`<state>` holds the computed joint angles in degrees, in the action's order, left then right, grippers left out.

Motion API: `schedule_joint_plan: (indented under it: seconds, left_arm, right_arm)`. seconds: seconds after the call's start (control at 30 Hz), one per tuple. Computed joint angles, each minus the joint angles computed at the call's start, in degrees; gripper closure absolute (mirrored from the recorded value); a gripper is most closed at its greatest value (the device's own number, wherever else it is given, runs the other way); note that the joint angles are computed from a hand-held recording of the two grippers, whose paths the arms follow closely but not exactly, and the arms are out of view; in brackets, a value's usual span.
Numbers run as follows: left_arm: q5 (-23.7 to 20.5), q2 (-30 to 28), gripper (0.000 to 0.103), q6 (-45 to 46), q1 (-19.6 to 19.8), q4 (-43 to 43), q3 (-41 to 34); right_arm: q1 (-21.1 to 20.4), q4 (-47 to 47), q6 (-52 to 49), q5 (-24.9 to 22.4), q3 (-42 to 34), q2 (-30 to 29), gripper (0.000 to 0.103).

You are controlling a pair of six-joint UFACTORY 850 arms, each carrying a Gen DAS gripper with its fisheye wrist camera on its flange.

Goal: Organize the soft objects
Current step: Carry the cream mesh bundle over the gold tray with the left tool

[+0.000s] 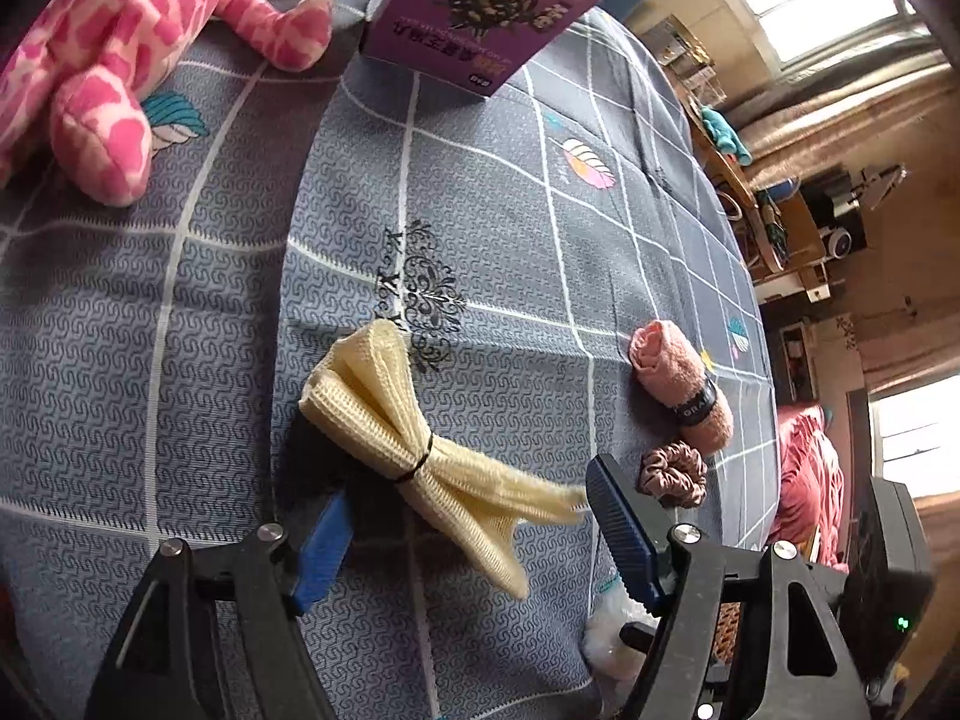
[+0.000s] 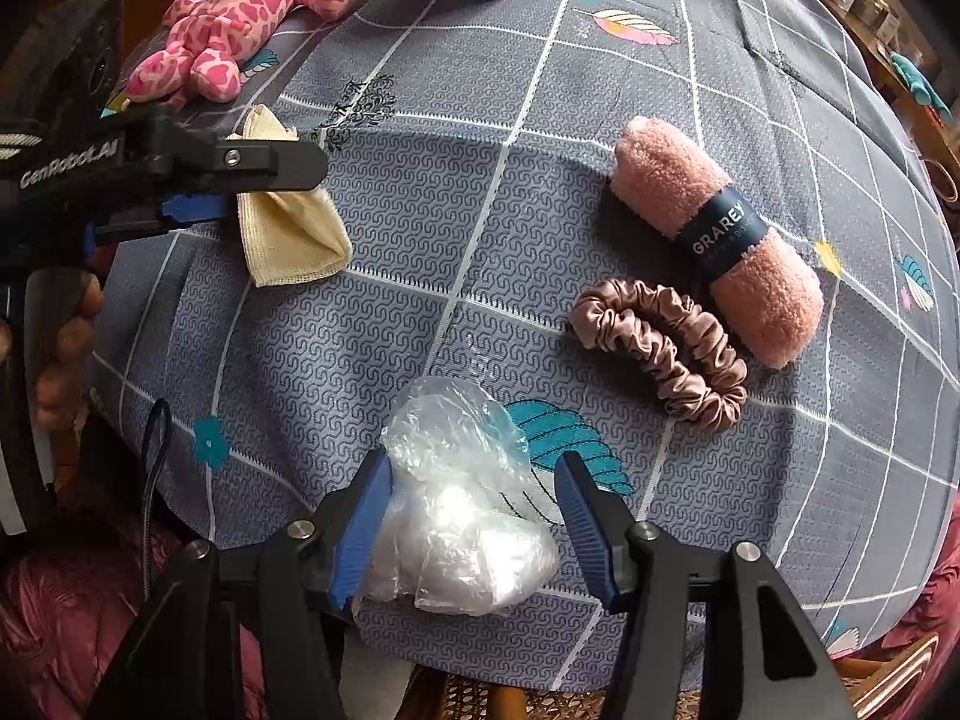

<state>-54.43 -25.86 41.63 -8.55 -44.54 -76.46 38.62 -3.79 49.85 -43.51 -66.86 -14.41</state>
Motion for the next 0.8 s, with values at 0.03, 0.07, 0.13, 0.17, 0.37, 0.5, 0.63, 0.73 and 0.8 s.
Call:
schedule_joint_plan:
  seconds: [0.03,0.07,0.13,0.17,0.37,0.5,0.63,0.73,0.8]
  left_arm:
    - [0.8,0.0,0.033,-1.0,-0.2,0.4,0.0]
    - [1.7,0.1,0.042,-1.3,-0.4,0.8,0.0]
    - [4.2,0.8,0.067,-0.4,-1.3,2.7,0.7]
    - [4.6,1.0,0.073,1.1,-1.5,3.1,1.0]
    - [8.8,4.1,0.078,10.5,-1.4,1.1,4.6]
    - [14.0,7.5,0.08,19.9,-1.3,-1.5,8.0]
    - [17.9,11.1,0.081,29.6,-0.5,-6.3,11.2]
    - [19.5,12.9,0.081,34.6,0.2,-9.9,12.6]
    - [20.3,13.8,0.081,37.0,0.5,-11.9,13.1]
  right_arm:
    - [0.2,-0.4,0.2,0.1,-0.1,-0.1,0.05]
    - [0.4,-0.5,0.0,0.4,0.0,0.0,0.054]
    - [0.7,-0.9,-0.2,0.9,0.1,0.1,0.063]
    - [1.0,-1.2,0.0,0.9,0.1,0.1,0.067]
    - [1.7,-0.9,-2.8,-0.2,-0.5,-0.5,0.071]
    - [2.2,0.1,-2.4,-0.5,-1.5,-1.8,0.069]
    - [1.9,0.7,-2.6,-1.0,-1.9,-2.4,0.065]
    - [1.6,1.1,-3.7,-1.6,-2.4,-3.0,0.064]
    - [1.8,0.6,-3.6,-2.2,-3.1,-3.6,0.065]
